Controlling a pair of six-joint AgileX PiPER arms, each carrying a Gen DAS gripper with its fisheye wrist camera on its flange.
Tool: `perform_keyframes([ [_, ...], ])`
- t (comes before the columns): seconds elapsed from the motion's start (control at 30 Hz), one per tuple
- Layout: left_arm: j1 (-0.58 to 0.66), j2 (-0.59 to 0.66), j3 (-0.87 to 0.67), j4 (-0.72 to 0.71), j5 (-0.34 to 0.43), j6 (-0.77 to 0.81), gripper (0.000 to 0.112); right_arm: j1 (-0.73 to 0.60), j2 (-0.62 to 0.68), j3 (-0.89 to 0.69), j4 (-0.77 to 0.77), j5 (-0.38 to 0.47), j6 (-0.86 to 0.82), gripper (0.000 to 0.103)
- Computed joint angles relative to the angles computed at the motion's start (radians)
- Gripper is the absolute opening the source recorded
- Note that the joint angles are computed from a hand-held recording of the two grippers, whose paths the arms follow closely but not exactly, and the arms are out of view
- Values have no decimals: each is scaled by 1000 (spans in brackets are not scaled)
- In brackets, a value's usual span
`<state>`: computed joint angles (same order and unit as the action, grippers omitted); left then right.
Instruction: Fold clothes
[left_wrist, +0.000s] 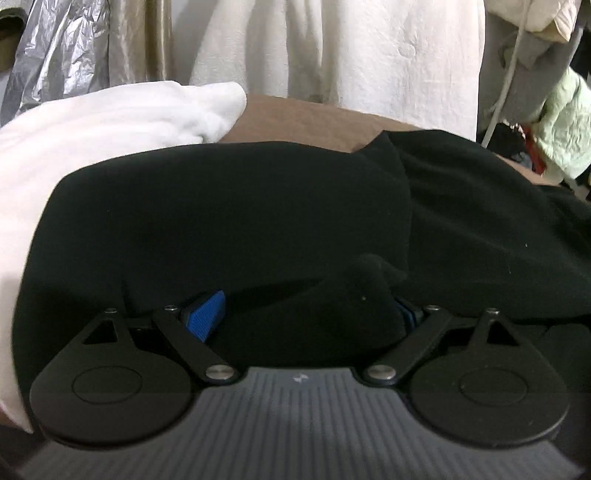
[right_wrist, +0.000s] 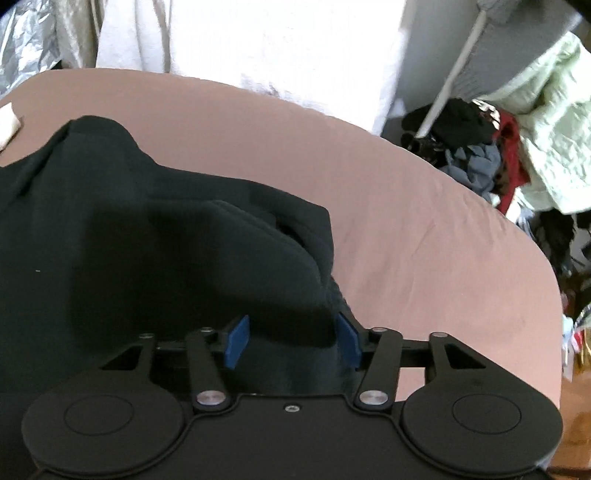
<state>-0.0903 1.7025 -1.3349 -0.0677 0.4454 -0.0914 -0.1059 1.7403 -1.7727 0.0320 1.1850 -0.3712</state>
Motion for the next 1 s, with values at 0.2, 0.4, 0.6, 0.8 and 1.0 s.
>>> perform_keyframes([
  [0.2,-70,36,-17,275,36,-153,5,65,6,94,-73,-189,169,30],
  [0.4,-97,-83,16,574,-8,-395,3,107,-171,265,-279,-383,491,19],
  [0.6,-78,-192,-6,941,48,-686,3,64,-244,292,-284,-396,538,14],
  [0.8,45,-135,-386,520,134,-156,3,56,-278,319,-341,-455,617,12],
  [1.0,214,22,-948,4,531,332,3,-38,-297,383,-147,-596,550,13],
])
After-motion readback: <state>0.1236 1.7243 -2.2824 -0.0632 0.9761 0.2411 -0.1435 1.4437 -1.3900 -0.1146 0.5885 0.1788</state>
